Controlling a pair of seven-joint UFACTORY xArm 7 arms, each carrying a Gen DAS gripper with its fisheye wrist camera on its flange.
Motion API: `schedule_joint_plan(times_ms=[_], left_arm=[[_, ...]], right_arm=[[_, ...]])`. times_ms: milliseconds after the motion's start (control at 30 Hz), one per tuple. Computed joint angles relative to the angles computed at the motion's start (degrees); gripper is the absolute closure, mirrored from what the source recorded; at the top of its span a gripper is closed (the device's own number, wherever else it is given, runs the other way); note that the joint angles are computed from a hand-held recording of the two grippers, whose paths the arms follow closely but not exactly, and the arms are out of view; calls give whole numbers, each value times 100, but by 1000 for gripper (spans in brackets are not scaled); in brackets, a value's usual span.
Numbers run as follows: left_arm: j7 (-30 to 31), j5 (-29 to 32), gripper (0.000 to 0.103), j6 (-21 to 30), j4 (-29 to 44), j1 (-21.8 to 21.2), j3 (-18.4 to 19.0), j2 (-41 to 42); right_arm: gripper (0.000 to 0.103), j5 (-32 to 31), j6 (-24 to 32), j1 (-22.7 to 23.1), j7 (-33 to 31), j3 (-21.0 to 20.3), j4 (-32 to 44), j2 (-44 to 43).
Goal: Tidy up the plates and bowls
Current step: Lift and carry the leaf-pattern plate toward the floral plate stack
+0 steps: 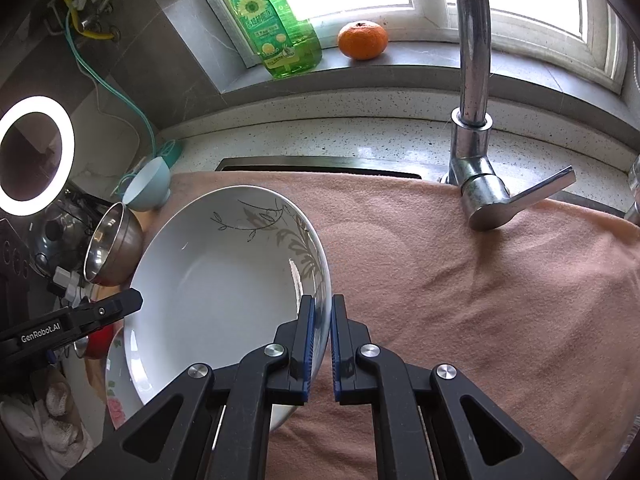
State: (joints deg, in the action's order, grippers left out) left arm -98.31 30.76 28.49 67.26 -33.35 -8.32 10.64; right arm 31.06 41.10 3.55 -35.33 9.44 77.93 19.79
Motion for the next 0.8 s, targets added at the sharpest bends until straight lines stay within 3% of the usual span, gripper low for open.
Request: schedule_joint_plan(times_ms=[233,800], left_arm=[[-527,252,88,110,-448,12,-115,-457],[-1512,393,88,478,-1569,404,-863,-1610]], right_arm=[[96,173,-16,79,-173,68,-309,-302],[96,522,11,518,-553,16,-1157,-1028]])
